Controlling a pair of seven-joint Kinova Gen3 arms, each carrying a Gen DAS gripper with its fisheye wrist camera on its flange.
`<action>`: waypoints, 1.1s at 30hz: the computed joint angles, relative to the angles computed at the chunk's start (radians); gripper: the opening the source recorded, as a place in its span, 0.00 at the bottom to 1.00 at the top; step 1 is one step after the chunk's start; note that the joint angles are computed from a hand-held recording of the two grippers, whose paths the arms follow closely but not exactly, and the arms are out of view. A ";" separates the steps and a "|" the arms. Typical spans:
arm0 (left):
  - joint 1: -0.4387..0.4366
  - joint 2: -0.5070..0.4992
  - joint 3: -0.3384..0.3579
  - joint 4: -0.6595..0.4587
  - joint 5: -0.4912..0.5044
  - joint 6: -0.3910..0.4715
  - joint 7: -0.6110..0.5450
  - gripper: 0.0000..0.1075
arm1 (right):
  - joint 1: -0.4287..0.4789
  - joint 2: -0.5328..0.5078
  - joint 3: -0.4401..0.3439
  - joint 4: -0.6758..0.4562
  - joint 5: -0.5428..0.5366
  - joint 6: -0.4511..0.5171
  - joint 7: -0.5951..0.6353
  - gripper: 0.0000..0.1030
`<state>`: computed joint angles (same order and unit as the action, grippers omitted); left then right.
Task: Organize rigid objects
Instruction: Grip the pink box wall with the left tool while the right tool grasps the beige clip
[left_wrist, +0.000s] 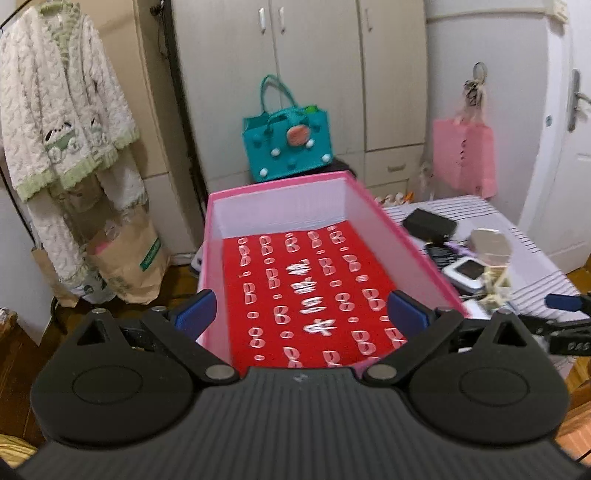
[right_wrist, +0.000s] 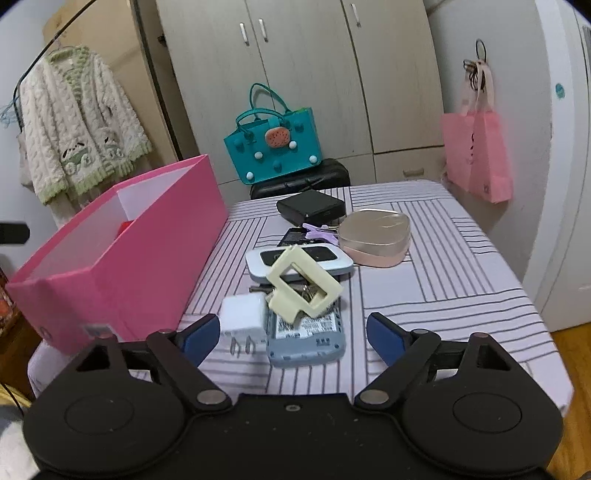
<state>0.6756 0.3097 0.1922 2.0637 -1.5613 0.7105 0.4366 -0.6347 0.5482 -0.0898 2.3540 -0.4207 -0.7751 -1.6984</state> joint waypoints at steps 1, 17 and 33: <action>-0.010 0.009 -0.005 -0.012 0.022 0.006 -0.033 0.93 | 0.016 0.004 -0.006 -0.014 0.013 0.012 -0.014 0.86; -0.160 0.075 -0.125 -0.109 0.142 -0.148 -0.271 0.86 | 0.126 0.048 -0.020 -0.202 0.097 0.243 -0.184 0.73; -0.153 0.112 -0.266 -0.127 0.199 -0.351 -0.361 0.20 | -0.028 0.047 0.161 -0.310 -0.029 0.402 0.001 0.72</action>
